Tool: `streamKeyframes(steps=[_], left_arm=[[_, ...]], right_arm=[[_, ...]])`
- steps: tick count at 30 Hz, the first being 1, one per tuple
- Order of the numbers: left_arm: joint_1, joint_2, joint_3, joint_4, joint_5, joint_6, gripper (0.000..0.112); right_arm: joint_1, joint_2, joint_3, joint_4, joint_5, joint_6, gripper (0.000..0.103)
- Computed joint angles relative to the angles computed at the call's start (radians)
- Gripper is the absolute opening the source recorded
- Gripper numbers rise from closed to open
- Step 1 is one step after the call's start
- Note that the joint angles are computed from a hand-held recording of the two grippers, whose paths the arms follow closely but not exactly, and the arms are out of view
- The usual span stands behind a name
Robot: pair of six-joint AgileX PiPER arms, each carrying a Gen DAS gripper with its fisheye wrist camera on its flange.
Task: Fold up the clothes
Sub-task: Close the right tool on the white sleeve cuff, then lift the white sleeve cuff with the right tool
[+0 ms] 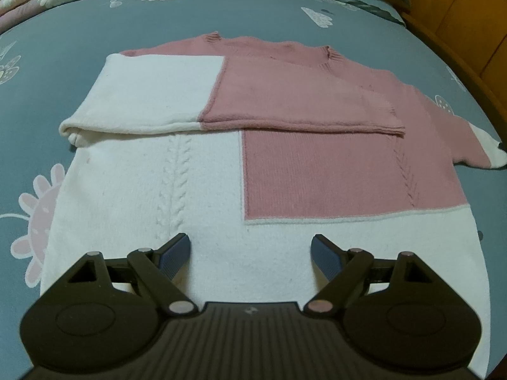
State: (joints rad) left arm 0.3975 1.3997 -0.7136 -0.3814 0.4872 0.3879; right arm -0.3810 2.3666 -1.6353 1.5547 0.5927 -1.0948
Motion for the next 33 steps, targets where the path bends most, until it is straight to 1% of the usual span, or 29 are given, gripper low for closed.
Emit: streamKeyframes(steps=[2, 6, 12, 16, 19, 22, 27, 30, 31, 33], left_arm=[[0.001, 0.0, -0.001, 0.001, 0.004, 0.003, 0.084], [-0.006, 0.005, -0.007, 0.02, 0.007, -0.01, 0.084], [-0.028, 0.013, -0.024, 0.088, 0.023, -0.065, 0.084], [-0.04, 0.012, -0.042, 0.131, 0.036, -0.119, 0.084], [-0.041, -0.001, -0.048, 0.149, 0.039, -0.124, 0.084], [-0.019, -0.019, -0.054, 0.121, 0.047, -0.076, 0.084], [0.056, -0.057, -0.052, 0.013, 0.057, 0.081, 0.084], [0.079, -0.085, -0.032, 0.028, 0.033, 0.143, 0.084], [0.092, -0.09, -0.027, 0.021, 0.028, 0.178, 0.084], [0.149, -0.094, -0.023, -0.065, 0.046, 0.311, 0.084]], right_arm=[[0.003, -0.005, 0.0, -0.033, -0.005, 0.02, 0.012], [0.032, -0.047, 0.035, -0.058, -0.05, -0.016, 0.01], [0.103, -0.132, 0.102, -0.054, -0.128, -0.131, 0.01], [0.137, -0.17, 0.13, -0.045, -0.112, -0.167, 0.009], [0.178, -0.189, 0.136, -0.083, -0.137, -0.161, 0.009], [0.213, -0.208, 0.141, -0.129, -0.158, -0.127, 0.009], [0.265, -0.243, 0.139, -0.225, -0.172, -0.052, 0.009], [0.301, -0.269, 0.141, -0.267, -0.178, -0.002, 0.009], [0.317, -0.282, 0.146, -0.281, -0.185, 0.013, 0.009], [0.354, -0.313, 0.16, -0.32, -0.207, 0.055, 0.009]])
